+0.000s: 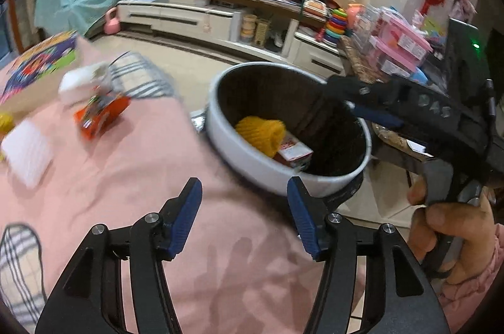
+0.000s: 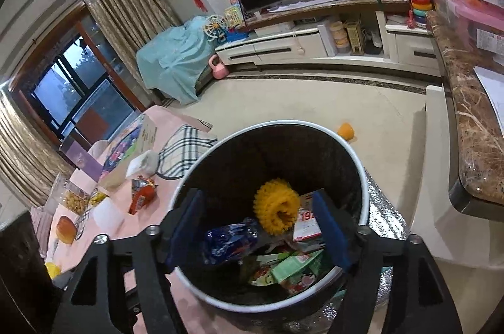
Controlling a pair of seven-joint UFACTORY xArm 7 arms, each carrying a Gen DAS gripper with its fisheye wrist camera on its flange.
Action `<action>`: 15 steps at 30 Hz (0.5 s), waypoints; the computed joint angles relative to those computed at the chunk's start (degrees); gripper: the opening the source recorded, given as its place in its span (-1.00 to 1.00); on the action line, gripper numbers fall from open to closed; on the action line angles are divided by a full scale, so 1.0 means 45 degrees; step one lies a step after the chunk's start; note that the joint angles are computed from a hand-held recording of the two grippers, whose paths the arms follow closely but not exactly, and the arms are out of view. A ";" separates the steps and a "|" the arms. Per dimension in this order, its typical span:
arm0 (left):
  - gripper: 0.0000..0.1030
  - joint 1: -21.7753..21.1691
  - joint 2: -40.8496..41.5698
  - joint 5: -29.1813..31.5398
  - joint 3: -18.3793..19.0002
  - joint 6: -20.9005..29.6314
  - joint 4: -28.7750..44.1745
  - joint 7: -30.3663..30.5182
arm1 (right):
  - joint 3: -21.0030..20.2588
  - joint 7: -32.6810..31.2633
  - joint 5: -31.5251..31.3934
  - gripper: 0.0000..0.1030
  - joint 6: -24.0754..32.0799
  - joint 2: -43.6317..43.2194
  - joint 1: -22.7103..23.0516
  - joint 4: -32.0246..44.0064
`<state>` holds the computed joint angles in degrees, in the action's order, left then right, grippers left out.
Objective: Collect trash
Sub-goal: 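Move both tools back to the table toward the white net and orange wrapper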
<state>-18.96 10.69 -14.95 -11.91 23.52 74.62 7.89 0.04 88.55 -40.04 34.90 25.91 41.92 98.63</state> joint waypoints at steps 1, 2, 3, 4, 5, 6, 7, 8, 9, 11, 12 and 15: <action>0.11 0.0078 -0.0137 -0.0146 0.0014 -0.0061 -0.0210 0.0019 | 0.0003 0.0019 -0.0036 0.52 0.0045 0.0044 0.0065 0.0098; 0.11 0.0198 -0.0329 -0.0394 0.0031 -0.0121 -0.0495 0.0067 | 0.0010 0.0032 -0.0072 0.54 0.0088 0.0098 0.0141 0.0209; 0.11 0.0307 -0.0533 -0.0606 0.0078 -0.0180 -0.0785 0.0082 | 0.0018 0.0039 -0.0106 0.54 0.0143 0.0186 0.0231 0.0366; 0.12 0.0341 -0.0651 -0.0676 0.0123 -0.0224 -0.0950 0.0047 | 0.0026 0.0011 -0.0105 0.55 0.0189 0.0272 0.0292 0.0515; 0.12 0.0429 -0.0852 -0.0834 0.0180 -0.0307 -0.1229 0.0083 | 0.0046 -0.0053 -0.0098 0.56 0.0232 0.0391 0.0371 0.0712; 0.12 0.0512 -0.1056 -0.0999 0.0241 -0.0420 -0.1514 0.0132 | 0.0048 -0.0104 -0.0078 0.57 0.0284 0.0507 0.0456 0.0897; 0.12 0.0561 -0.1229 -0.1105 0.0300 -0.0541 -0.1761 0.0138 | 0.0030 -0.0122 -0.0079 0.58 0.0307 0.0597 0.0550 0.1039; 0.12 0.0608 -0.1387 -0.1190 0.0366 -0.0657 -0.1988 0.0148 | 0.0037 -0.0194 -0.0061 0.59 0.0325 0.0766 0.0655 0.1295; 0.12 0.0664 -0.1574 -0.1242 0.0452 -0.0785 -0.2257 0.0132 | 0.0026 -0.0269 -0.0014 0.60 0.0351 0.0908 0.0743 0.1510; 0.12 0.0756 -0.1841 -0.1337 0.0604 -0.0947 -0.2653 0.0092 | -0.0025 -0.0440 0.0087 0.62 0.0433 0.1248 0.0950 0.2017; 0.12 0.0829 -0.1994 -0.1500 0.0688 -0.1000 -0.2865 0.0142 | -0.0026 -0.0606 0.0179 0.62 0.0496 0.1478 0.1047 0.2363; 0.13 0.0983 -0.2335 -0.1768 0.0920 -0.1133 -0.3350 0.0109 | -0.0088 -0.1115 0.0552 0.64 0.0650 0.2113 0.1306 0.3298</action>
<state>-14.53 0.18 -22.91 -7.77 18.42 59.54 8.38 -0.36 83.54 -37.55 37.82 35.42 47.80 113.47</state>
